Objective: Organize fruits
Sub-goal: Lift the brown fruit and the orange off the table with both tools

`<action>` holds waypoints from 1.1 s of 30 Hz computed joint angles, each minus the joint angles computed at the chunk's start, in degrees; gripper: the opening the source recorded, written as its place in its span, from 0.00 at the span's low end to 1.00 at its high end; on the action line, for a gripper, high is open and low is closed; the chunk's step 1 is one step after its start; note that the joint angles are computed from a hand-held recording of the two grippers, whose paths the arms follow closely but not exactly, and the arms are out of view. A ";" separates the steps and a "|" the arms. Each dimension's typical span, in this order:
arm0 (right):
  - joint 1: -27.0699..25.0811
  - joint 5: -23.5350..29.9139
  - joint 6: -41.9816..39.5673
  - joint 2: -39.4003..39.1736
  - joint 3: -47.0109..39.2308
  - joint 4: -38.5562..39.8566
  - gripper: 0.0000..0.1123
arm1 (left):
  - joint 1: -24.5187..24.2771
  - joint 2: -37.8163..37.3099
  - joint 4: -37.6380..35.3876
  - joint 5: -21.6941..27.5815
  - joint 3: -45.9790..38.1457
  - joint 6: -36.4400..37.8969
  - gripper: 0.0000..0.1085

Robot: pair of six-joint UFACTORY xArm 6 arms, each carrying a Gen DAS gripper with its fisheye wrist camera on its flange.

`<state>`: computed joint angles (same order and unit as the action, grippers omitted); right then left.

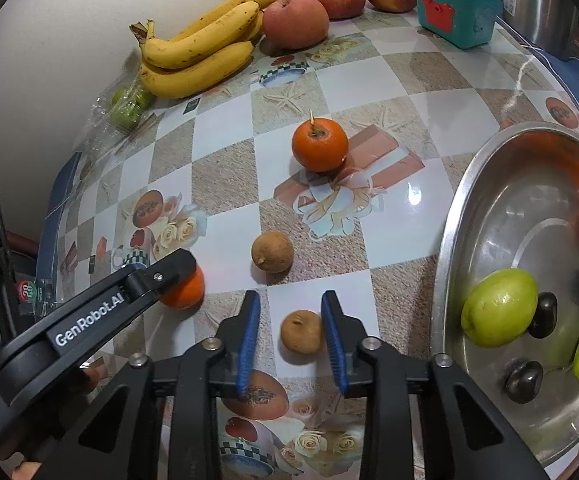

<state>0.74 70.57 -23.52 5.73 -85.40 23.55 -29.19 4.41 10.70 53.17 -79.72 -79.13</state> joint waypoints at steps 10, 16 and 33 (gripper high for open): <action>1.22 -0.09 0.17 -0.06 1.02 -3.74 0.33 | -0.76 -2.22 0.08 3.58 -0.16 -1.94 0.38; 1.14 -1.01 0.55 -0.14 1.61 -4.11 0.32 | -1.02 -2.43 0.66 4.26 -0.80 -2.45 0.38; -1.00 0.47 -0.29 -0.83 0.17 0.97 0.24 | -1.24 -3.36 2.05 3.97 -1.03 -3.89 0.38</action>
<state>-0.27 71.04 -23.81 4.90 -85.23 24.52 -30.43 1.05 12.75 57.15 -80.74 -83.02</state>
